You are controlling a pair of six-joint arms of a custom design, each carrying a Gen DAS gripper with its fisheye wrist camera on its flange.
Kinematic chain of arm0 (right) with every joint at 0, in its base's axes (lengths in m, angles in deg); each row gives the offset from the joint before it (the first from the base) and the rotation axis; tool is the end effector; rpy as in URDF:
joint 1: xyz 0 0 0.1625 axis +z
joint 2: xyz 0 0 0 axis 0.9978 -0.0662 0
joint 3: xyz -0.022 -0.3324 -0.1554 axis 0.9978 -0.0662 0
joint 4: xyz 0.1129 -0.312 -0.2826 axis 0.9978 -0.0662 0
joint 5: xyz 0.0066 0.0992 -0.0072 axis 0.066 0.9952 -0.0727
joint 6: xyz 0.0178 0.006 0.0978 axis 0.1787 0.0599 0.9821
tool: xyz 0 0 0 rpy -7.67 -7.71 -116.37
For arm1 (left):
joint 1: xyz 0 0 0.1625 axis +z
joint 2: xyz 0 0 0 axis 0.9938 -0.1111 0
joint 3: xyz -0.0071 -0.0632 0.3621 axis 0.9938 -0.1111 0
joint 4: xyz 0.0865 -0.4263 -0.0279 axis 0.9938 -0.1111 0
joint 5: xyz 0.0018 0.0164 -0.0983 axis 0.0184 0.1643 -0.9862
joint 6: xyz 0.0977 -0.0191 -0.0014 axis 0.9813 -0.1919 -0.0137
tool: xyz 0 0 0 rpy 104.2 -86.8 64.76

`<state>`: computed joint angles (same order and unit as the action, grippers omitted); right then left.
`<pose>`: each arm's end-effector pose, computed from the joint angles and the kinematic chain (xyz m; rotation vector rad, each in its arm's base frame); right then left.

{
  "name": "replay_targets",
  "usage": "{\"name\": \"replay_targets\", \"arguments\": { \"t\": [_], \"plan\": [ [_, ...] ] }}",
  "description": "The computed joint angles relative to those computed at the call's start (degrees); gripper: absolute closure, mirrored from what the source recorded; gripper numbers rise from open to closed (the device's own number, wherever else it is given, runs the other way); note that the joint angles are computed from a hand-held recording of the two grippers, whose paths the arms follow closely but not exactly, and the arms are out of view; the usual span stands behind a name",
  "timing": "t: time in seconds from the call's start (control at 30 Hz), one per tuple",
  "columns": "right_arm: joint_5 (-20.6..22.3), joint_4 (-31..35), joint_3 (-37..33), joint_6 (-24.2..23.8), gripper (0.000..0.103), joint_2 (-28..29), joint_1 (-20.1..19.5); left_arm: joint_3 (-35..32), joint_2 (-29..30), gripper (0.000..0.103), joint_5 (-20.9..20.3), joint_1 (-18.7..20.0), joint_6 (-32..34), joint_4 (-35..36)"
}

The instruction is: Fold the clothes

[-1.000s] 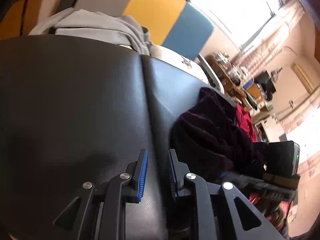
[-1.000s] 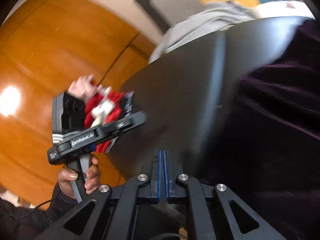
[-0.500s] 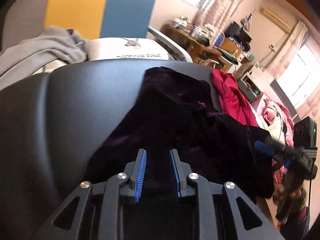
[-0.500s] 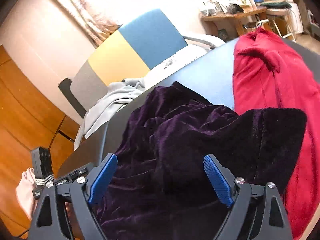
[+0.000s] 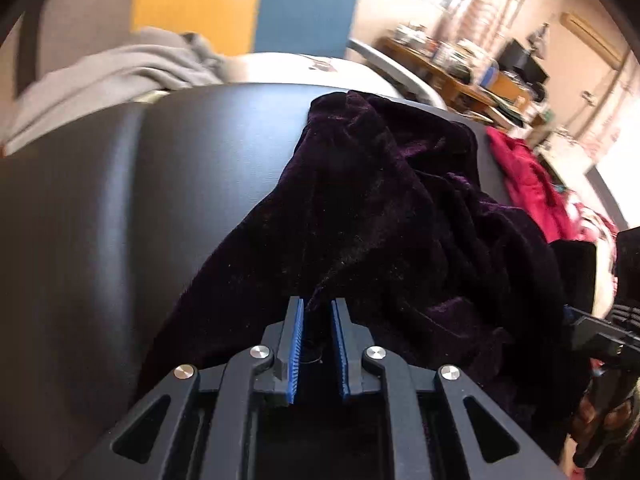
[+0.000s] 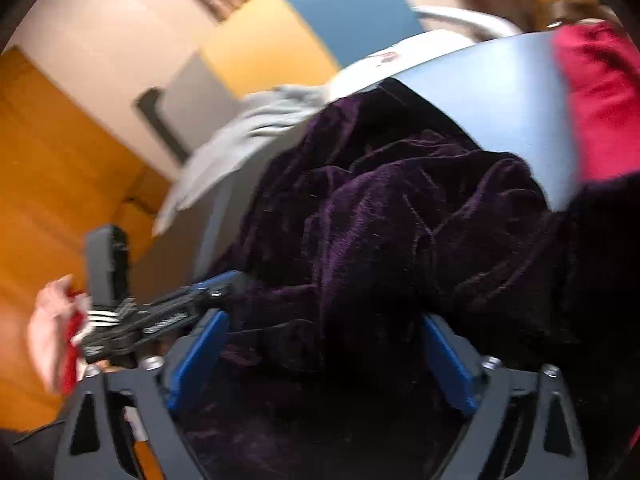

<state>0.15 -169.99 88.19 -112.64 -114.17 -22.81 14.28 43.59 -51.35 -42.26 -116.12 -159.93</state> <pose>-0.1022 -0.5412 0.3514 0.5394 -2.9723 0.5923 -0.3134 -0.5446 -0.0524 0.1964 2.5175 -0.7345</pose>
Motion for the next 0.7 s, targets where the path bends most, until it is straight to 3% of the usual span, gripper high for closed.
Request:
{"name": "replay_targets", "arguments": {
  "t": [0.1,0.27,0.37,0.47,0.6,0.7],
  "plan": [
    [2.2,1.7,0.4,-2.4,0.0,1.0,0.2,4.5,-2.8,0.088,0.6,0.0,-1.1,-3.0],
    [8.7,8.5,-2.1,-0.8,0.0,1.0,-2.2,6.8,-5.2,0.086,-0.5,0.5,-3.8,-4.1],
    [12.9,14.5,-4.2,-0.1,0.007,0.1,-4.3,9.2,-7.1,0.081,-5.9,0.2,-4.4,-9.0],
    [13.4,18.8,-3.8,-3.7,0.007,-5.3,-8.5,10.2,-7.2,0.078,-12.7,-1.2,-0.6,-15.4],
    [17.9,21.6,-4.6,-1.3,0.006,-8.7,-14.3,6.4,-3.9,0.073,-22.1,-2.4,3.1,-18.3],
    [20.6,21.9,-5.3,0.4,0.005,-9.8,-18.3,0.2,0.7,0.067,-26.6,-2.6,2.4,-14.9]
  ]
}}
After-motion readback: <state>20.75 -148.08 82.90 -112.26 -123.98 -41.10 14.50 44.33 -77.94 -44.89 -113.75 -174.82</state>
